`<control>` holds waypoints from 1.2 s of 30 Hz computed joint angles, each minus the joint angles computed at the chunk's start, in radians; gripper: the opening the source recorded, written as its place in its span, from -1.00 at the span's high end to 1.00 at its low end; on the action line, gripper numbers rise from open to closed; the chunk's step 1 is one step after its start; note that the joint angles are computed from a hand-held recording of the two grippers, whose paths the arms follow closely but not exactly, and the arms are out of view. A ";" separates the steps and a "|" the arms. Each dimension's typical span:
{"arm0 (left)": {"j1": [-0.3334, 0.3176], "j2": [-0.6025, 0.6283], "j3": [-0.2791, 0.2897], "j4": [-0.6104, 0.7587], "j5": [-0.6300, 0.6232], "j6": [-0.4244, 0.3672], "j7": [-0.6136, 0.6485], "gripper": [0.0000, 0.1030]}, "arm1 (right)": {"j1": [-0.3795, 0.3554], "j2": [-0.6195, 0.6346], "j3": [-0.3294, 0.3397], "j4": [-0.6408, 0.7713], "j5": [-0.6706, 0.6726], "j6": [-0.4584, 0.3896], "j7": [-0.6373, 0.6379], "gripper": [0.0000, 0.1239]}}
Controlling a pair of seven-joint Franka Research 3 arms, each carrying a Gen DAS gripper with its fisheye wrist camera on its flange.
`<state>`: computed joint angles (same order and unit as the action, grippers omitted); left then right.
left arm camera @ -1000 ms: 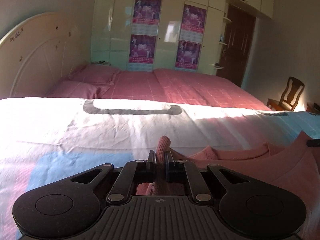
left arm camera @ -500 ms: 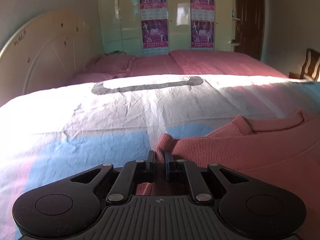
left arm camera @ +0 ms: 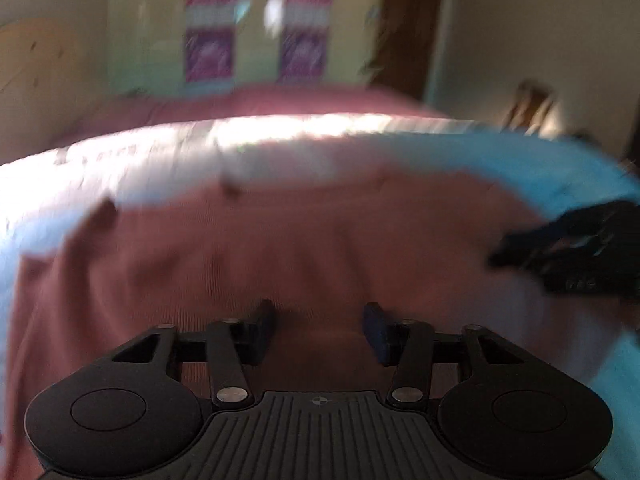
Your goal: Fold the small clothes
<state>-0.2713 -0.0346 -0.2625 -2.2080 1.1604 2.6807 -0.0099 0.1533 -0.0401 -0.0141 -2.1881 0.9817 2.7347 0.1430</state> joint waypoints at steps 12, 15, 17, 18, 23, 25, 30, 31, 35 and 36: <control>-0.041 -0.009 -0.037 0.008 -0.032 -0.045 0.023 -0.20 | 0.069 -0.096 0.013 -0.111 -0.007 0.030 0.057 0.40; -0.041 -0.051 -0.036 0.000 -0.013 -0.060 0.009 -0.21 | 0.076 -0.105 0.009 -0.094 -0.060 0.025 0.111 0.40; -0.017 -0.052 -0.025 0.016 0.040 -0.047 -0.022 -0.27 | 0.108 -0.080 -0.023 -0.044 0.067 0.024 0.050 0.39; -0.006 -0.036 -0.014 0.035 0.014 -0.045 0.011 -0.30 | 0.092 -0.048 -0.007 -0.004 0.053 0.023 0.099 0.39; 0.051 0.022 0.044 0.075 -0.058 -0.076 0.116 -0.31 | 0.058 0.110 0.035 0.144 -0.075 0.010 0.237 0.37; 0.066 0.005 0.044 0.049 -0.063 -0.203 0.135 -0.30 | 0.044 0.135 0.043 0.153 -0.119 0.050 0.232 0.37; 0.113 -0.045 0.053 -0.015 -0.052 -0.154 0.089 -0.31 | -0.039 0.243 0.023 0.269 -0.236 0.094 0.509 0.39; 0.107 -0.042 0.042 -0.005 -0.055 -0.176 0.089 -0.31 | -0.038 0.237 0.028 0.260 -0.281 0.107 0.511 0.38; 0.067 -0.078 -0.003 -0.012 -0.020 -0.108 0.045 -0.32 | -0.079 0.132 0.101 0.166 -0.125 0.128 0.349 0.33; 0.050 -0.069 -0.022 0.000 -0.009 -0.107 0.046 -0.32 | -0.075 0.095 0.101 0.137 -0.067 0.107 0.298 0.33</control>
<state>-0.2209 -0.1033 -0.2849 -2.2080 1.1512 2.5733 0.0363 0.0781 0.0549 0.0870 -2.0513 0.9144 2.8414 0.4408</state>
